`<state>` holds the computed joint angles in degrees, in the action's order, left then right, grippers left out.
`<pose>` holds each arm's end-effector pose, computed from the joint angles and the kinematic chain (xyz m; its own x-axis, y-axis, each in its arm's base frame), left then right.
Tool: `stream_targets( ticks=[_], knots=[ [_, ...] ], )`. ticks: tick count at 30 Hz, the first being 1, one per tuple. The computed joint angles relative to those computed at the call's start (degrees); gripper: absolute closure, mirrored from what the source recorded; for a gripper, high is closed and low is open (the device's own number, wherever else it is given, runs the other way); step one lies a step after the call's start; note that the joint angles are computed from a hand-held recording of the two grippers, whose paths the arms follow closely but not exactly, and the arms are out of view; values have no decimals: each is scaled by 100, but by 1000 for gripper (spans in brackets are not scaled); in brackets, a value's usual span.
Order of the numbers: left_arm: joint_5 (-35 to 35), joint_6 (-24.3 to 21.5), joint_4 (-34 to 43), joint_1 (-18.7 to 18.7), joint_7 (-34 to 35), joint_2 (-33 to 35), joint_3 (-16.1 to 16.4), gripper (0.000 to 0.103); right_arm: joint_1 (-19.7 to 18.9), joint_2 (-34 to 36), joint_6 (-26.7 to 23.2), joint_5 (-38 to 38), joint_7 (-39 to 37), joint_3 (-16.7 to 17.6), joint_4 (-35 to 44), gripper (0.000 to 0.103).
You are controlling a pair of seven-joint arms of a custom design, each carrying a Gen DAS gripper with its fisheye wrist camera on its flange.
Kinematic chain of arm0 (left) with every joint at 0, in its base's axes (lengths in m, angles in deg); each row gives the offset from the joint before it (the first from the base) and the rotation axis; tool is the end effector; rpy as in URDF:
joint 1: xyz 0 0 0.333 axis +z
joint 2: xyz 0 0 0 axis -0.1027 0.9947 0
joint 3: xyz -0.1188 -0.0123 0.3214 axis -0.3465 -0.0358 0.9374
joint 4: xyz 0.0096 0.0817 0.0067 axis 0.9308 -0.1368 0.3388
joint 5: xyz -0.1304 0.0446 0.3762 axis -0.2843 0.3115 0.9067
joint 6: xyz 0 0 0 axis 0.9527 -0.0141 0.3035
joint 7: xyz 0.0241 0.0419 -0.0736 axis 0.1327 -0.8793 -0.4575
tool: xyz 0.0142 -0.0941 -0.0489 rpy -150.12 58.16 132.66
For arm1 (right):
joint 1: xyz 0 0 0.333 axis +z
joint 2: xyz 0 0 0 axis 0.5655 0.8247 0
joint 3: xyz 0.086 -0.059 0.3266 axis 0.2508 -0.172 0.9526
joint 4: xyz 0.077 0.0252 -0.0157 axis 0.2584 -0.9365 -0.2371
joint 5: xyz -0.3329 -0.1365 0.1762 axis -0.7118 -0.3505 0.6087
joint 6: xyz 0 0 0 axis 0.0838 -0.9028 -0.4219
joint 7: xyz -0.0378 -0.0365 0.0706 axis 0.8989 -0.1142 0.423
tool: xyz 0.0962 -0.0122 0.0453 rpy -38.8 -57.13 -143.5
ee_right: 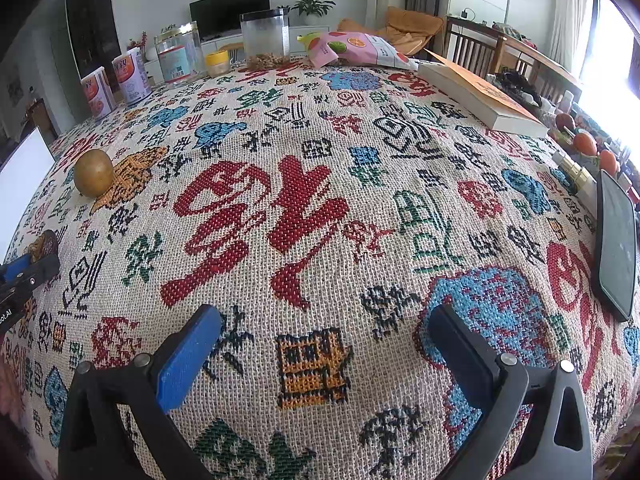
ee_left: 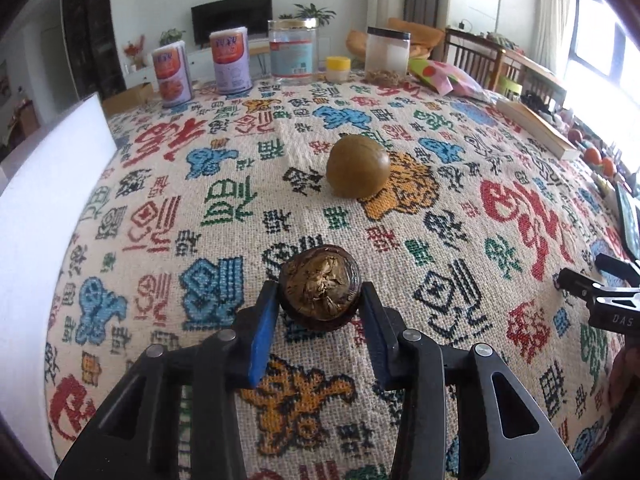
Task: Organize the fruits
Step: 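Grasp the dark mangosteen with the left tool, then grasp the round brown fruit with the right tool while the left tool holds the mangosteen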
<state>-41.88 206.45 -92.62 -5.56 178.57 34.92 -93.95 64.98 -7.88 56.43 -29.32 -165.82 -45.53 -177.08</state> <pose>0.6379 -0.1497 0.4320 -0.5936 -0.8048 -0.0037 -0.6041 0.4486 -0.6586 0.5048 0.3379 0.4074 -0.5910 -0.8066 0.0111 -0.6667 0.4807 -0.5695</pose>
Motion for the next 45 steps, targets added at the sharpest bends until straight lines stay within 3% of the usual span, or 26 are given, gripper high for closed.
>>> stream_targets(
  ticks=[6,7,8,11,14,20,21,23,24,29,34,35,36,37,40,42,43,45],
  knots=[
    [922,-34,176,-16,-566,196,468,61,0,3,2,-4,2,-2,1,0],
    [720,-133,254,175,-422,252,315,56,-3,0,9,-6,1,-4,-7,0],
    [743,-177,305,202,-513,288,328,43,-3,0,9,-7,3,-4,-8,0],
    [1347,-145,380,2,-1230,371,592,11,2,0,-16,-2,5,-1,3,0],
    [1529,-67,401,41,-1437,446,531,2,5,2,-16,-2,7,1,5,0],
    [1590,-189,484,217,-1579,503,368,1,15,29,-5,19,-21,9,59,0],
    [1582,-201,488,238,-1573,506,348,0,41,35,166,-143,183,-7,65,0],
    [1588,-197,483,253,-1574,504,333,0,53,135,959,-770,601,-81,149,0],
    [1589,-198,483,260,-1575,504,327,0,54,324,1173,-926,493,-101,404,0],
    [1596,-206,490,273,-1580,509,312,0,-131,1624,2169,-397,-1157,-224,2133,1],
    [1599,-207,495,278,-1579,513,309,0,-357,2817,2055,607,-2532,-170,3720,14],
    [1594,-212,494,281,-1578,511,305,1,-390,2972,2031,792,-2707,-159,3909,24],
    [1593,-212,494,281,-1577,511,305,0,-360,3051,2081,857,-2746,-235,3991,43],
    [1592,-210,494,281,-1577,512,304,1,-285,3034,2359,792,-2647,-392,3912,53],
    [1588,-210,488,280,-1577,508,302,1,-9,2761,2944,758,-2201,-824,3421,55],
    [1588,-207,489,280,-1575,510,303,1,179,2445,3041,789,-2177,-1003,3000,55],
    [1590,-210,492,280,-1575,512,304,0,185,2223,2953,921,-2406,-949,2750,55],
    [1593,-208,492,280,-1575,513,305,0,109,1903,2021,1424,-3369,-624,2646,54]
  ],
)
